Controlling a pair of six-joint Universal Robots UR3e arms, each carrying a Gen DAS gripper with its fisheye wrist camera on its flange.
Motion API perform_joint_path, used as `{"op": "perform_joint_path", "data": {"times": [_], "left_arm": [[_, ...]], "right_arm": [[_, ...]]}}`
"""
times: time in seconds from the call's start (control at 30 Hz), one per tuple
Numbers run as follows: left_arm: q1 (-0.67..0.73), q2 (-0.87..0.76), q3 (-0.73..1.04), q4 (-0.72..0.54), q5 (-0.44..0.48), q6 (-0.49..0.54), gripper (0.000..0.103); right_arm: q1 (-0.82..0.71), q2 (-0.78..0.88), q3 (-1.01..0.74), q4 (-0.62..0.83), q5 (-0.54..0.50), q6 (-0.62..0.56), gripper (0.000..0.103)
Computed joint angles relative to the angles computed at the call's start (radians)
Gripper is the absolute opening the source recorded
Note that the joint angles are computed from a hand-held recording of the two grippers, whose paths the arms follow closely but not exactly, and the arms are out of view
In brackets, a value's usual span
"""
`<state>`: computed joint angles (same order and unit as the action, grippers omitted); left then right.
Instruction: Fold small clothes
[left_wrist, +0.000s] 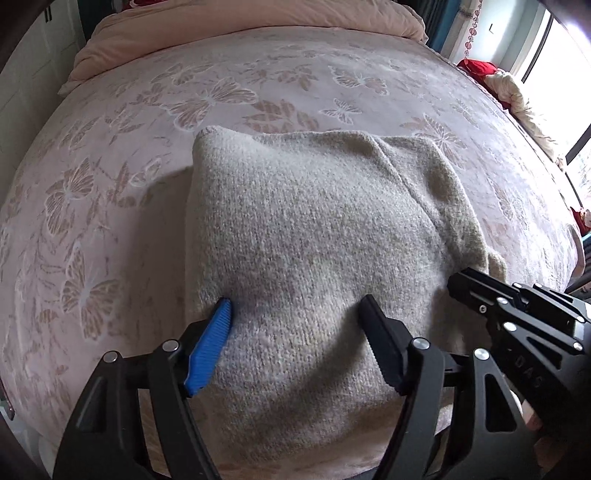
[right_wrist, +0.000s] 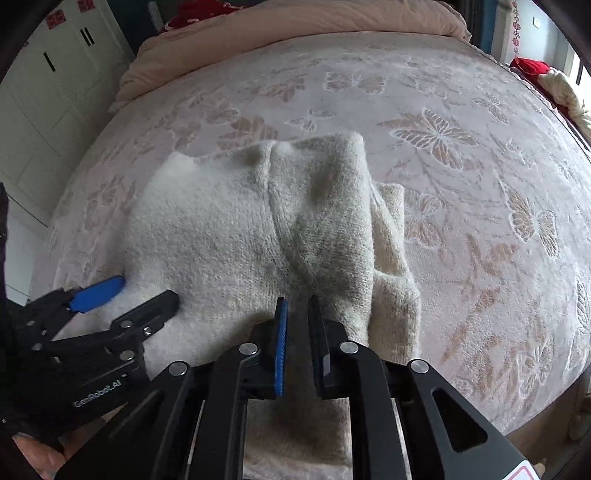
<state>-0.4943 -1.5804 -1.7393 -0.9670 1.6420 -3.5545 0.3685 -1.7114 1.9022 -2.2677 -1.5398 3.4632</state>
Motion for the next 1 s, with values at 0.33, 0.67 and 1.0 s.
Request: {"op": "perform_joint_path", "data": {"times": [0.33,0.67,1.0], "left_arm": [[0.356,0.419,-0.435,0.075,-0.379,-0.036,0.097],[0.349,0.203,-0.448,0.218,-0.547,-0.09,0.071],[0.576,0.507,-0.156,-0.266,-0.716,0.153,0.043]], "right_arm": [[-0.322,-0.331,0.397,0.028,0.287,-0.088,0.082],[-0.386,-0.161,0.452,-0.212,0.502,0.031,0.044],[-0.05,-0.149,-0.158,-0.055,0.271,0.139,0.035]]}}
